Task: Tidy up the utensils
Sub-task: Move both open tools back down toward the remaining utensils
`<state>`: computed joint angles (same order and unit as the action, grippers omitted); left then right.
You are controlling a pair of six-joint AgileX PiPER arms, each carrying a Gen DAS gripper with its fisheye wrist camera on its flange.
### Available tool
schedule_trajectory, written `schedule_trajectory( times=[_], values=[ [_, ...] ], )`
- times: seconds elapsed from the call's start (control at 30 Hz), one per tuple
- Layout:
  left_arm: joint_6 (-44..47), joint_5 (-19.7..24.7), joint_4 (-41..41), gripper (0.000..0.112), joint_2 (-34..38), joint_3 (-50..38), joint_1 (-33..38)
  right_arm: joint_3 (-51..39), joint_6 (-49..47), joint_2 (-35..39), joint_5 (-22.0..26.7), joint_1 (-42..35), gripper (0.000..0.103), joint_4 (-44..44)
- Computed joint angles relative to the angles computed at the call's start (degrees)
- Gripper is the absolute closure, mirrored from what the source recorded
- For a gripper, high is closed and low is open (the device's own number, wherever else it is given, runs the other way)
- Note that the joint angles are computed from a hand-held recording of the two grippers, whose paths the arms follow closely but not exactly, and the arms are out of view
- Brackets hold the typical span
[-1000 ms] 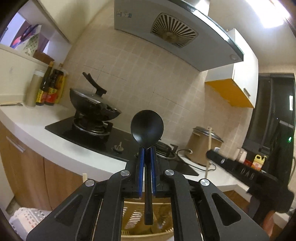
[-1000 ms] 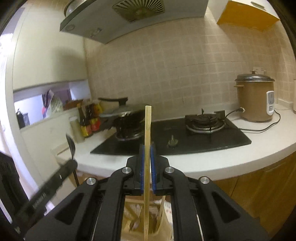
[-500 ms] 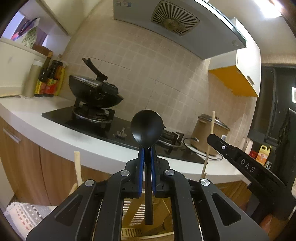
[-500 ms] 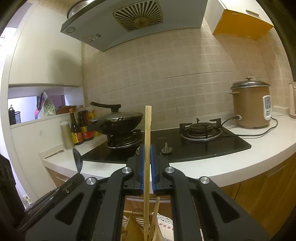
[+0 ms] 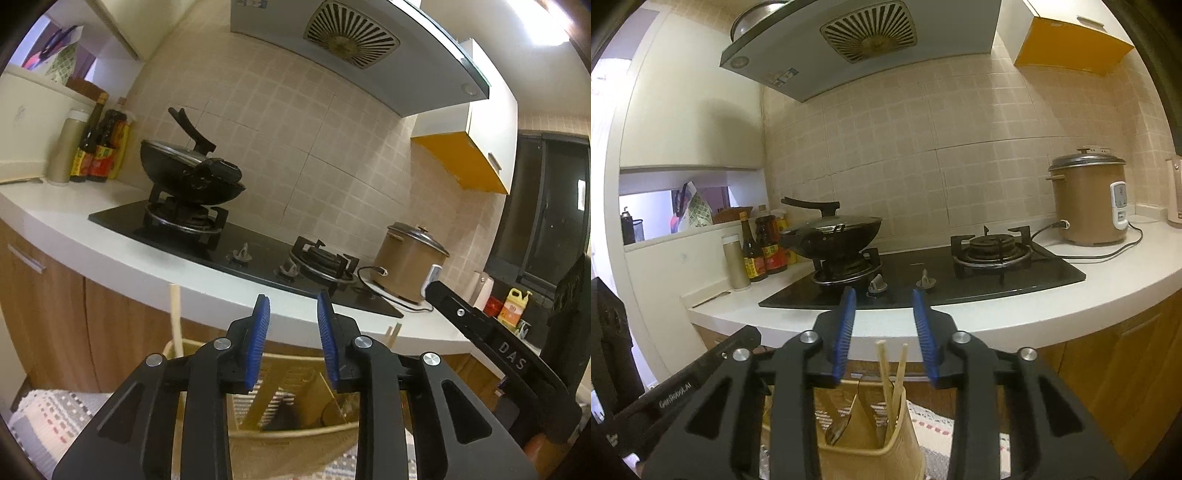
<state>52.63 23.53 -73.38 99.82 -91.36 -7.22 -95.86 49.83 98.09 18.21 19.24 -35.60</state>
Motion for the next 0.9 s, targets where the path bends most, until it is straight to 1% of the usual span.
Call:
schedule_trajectory(
  times=[0.07,0.17,0.23,0.27,0.3,0.33,0.37,0.43,0.47,0.53,0.57,0.6,0.63,0.67,0.7,0.8,0.9],
  values=[
    [-1.96,2.07,0.93,0.088,-1.51,0.93,1.31,1.09,-2.48,-2.07,1.09,0.38,0.073,2.35],
    [-3.93,3.60,2.01,0.088,-4.32,2.91,2.65,2.20,-2.96,-4.75,3.35,1.18,0.073,2.52],
    [-6.21,5.10,3.99,0.088,-6.79,4.09,3.64,2.53,-6.08,-6.86,5.41,1.53,0.073,5.65],
    [-8.82,5.92,6.80,0.087,-7.74,4.01,3.95,2.46,-7.22,-7.74,7.04,1.84,0.073,6.68],
    [-13.29,7.59,11.91,0.087,-8.79,3.41,4.30,2.32,-9.26,-8.44,8.43,1.95,0.073,8.70],
    [-15.57,9.24,14.73,0.087,-9.88,3.51,4.70,2.24,-11.43,-9.03,9.68,1.92,0.073,10.90],
    [-17.83,11.37,17.43,0.084,-11.03,3.78,5.26,1.73,-14.06,-9.55,12.49,2.11,0.073,13.49],
    [-22.66,15.83,23.27,0.084,-11.98,3.30,6.01,0.83,-21.60,-10.02,17.57,1.54,0.073,21.63],
    [-24.32,18.59,25.40,0.084,-12.19,3.14,6.47,0.54,-23.53,-9.98,19.60,1.52,0.073,23.68],
    [-26.98,24.82,29.08,0.084,-12.50,3.89,7.62,-0.37,-26.78,-9.35,25.20,1.75,0.073,26.86],
    [-28.15,26.88,30.76,0.084,-12.40,4.09,7.76,-1.38,-29.73,-8.36,29.26,1.52,0.073,30.25],
    [-29.08,29.84,32.38,0.084,-11.92,4.29,8.12,-2.79,-32.15,-6.94,33.41,1.20,0.073,33.27],
    [-30.01,33.18,34.14,0.084,-10.94,4.19,8.35,-3.73,-33.23,-5.99,35.91,1.09,0.073,34.64],
    [-31.02,36.59,36.19,0.084,-9.62,4.03,8.36,-5.14,-35.51,-4.17,40.28,0.61,0.073,37.77],
    [-31.20,38.56,37.28,0.084,-8.47,3.93,8.25,-6.19,-37.23,-2.68,43.30,0.18,0.073,40.26],
    [-31.90,41.78,41.21,0.084,-5.73,4.83,7.06,-8.25,-41.12,1.66,50.28,-0.21,0.073,46.43],
    [-31.68,41.85,43.14,0.084,-4.63,6.57,5.51,-9.27,-42.89,3.87,51.60,0.49,0.073,49.27]
  ],
)
